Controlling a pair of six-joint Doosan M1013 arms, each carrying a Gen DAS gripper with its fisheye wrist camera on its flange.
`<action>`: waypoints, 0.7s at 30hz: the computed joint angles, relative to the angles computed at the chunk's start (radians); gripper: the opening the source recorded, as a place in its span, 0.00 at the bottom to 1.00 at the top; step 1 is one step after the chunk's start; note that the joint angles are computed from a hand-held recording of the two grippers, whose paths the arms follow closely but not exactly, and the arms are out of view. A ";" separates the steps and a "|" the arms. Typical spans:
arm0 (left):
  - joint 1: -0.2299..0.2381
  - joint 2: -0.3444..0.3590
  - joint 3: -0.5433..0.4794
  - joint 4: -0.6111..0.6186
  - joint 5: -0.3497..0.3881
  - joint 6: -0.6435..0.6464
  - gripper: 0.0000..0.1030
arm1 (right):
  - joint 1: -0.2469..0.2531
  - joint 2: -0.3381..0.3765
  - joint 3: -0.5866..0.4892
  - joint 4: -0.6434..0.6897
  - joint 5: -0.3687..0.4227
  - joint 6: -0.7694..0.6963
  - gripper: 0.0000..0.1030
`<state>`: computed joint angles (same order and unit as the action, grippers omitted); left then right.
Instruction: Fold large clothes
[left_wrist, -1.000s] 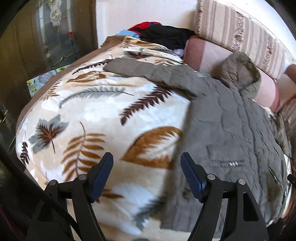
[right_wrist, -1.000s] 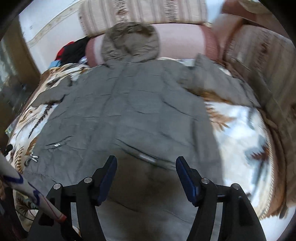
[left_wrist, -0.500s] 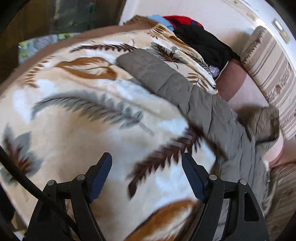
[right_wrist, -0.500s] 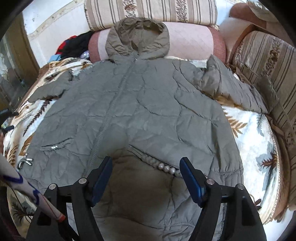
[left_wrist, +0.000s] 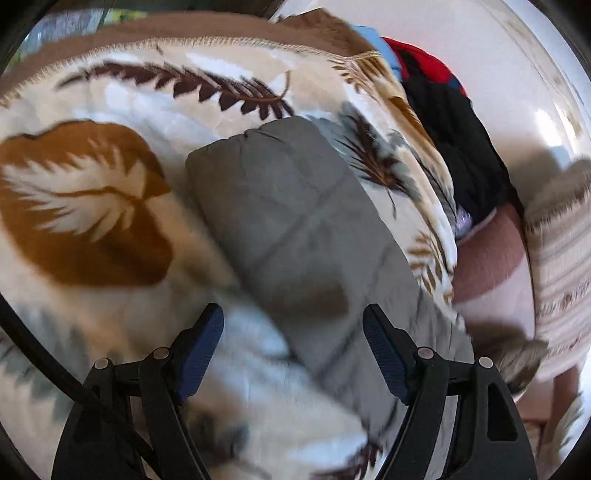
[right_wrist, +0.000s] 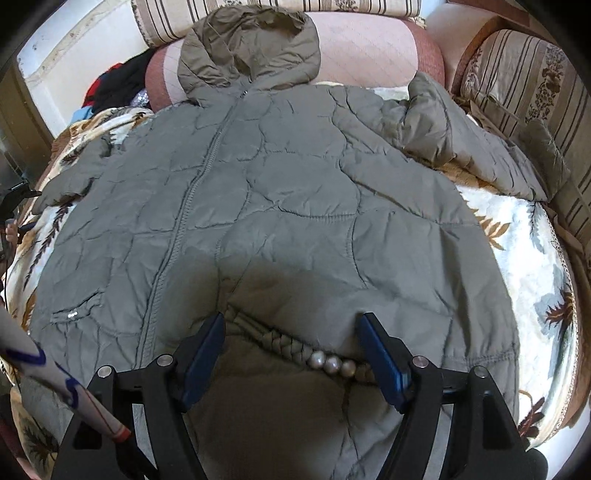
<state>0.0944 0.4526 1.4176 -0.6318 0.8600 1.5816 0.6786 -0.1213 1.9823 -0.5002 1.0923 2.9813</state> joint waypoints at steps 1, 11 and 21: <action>0.003 0.010 -0.007 -0.022 -0.012 0.006 0.76 | -0.004 0.005 -0.001 0.003 0.001 -0.006 0.77; -0.041 0.026 -0.079 0.116 0.011 -0.058 0.12 | -0.012 0.043 -0.023 -0.020 0.032 -0.051 0.78; -0.148 -0.122 -0.019 -0.157 0.059 0.284 0.11 | 0.030 0.001 -0.010 -0.076 0.002 0.004 0.74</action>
<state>-0.0532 0.3304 1.3989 -0.7884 0.9191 1.8655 0.7085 -0.1200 1.9726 -0.5767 1.0938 2.9849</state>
